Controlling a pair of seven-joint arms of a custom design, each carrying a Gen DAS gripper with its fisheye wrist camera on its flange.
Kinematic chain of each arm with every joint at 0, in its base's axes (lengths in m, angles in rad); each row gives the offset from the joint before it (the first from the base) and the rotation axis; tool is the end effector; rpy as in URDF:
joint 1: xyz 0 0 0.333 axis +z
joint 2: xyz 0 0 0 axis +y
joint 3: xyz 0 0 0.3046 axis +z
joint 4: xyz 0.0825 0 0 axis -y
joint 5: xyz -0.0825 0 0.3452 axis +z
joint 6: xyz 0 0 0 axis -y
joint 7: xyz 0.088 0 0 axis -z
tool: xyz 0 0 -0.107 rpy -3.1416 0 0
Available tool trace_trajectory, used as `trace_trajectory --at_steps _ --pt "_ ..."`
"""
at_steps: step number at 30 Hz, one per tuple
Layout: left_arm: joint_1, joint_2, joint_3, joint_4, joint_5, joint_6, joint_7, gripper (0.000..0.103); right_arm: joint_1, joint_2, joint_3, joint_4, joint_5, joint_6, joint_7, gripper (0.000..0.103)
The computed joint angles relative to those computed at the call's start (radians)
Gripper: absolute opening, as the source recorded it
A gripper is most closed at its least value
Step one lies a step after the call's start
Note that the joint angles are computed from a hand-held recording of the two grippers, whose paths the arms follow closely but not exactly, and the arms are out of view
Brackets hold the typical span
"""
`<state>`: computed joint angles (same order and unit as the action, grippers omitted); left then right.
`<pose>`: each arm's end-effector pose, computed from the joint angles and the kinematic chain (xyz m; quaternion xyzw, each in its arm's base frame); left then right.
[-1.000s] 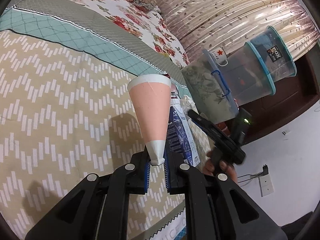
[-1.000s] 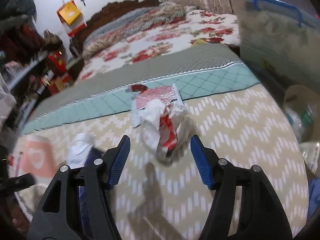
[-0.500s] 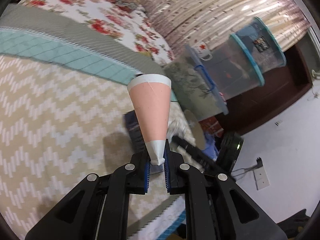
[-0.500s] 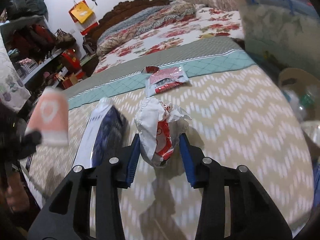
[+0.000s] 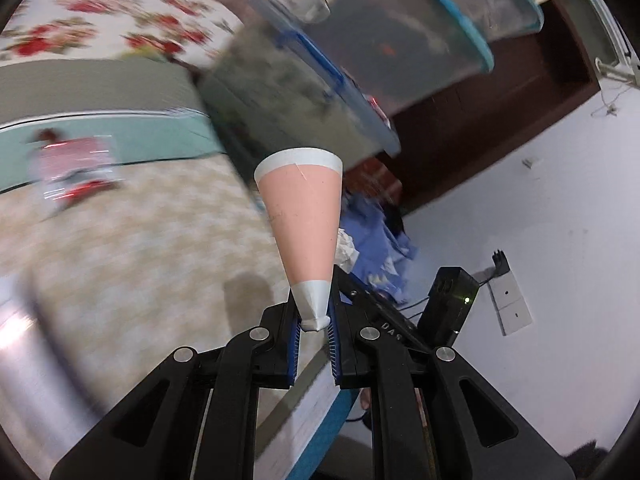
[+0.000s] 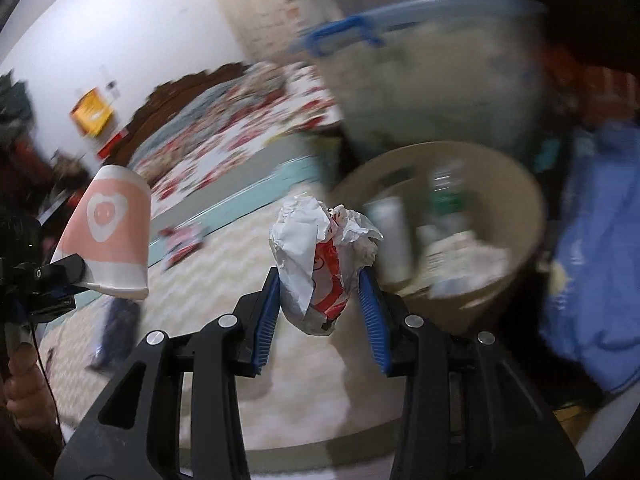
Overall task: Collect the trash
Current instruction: 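Carry the cup and wrapper to the bin and open both tools, then grasp the Pure Milk carton with the left tool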
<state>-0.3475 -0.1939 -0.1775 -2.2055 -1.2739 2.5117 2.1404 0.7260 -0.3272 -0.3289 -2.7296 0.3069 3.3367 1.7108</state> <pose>0.4310 -0.2461 0.5169 0.5523 -0.6751 0.4626 0.1589 0.3934 0.1247 0.4415 -0.6006 0.6689 -0.1342 0.4170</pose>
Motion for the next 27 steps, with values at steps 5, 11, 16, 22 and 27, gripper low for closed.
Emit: trace_trajectory --at_steps 5,11,16,22,27 --pt "-0.017 0.277 -0.081 0.269 0.141 0.034 -0.103 0.012 0.061 0.029 -0.180 0.026 -0.006 -0.018 -0.024 0.042" --pt "-0.042 0.496 -0.124 0.471 0.457 0.068 -0.348 0.041 0.368 0.053 -0.532 0.098 0.010 -0.040 -0.111 0.066" --pt "0.007 0.506 -0.163 0.448 0.494 0.096 -0.444 0.058 0.404 0.055 -0.561 0.080 0.027 0.036 -0.093 0.073" --pt "0.095 0.305 -0.223 0.264 0.329 0.153 -0.273 0.058 0.310 0.003 -0.465 0.028 -0.004 0.080 -0.016 0.068" --pt "0.057 0.119 -0.151 0.118 0.231 0.130 -0.192 0.058 0.279 -0.060 -0.390 0.008 -0.069 0.082 0.025 0.061"
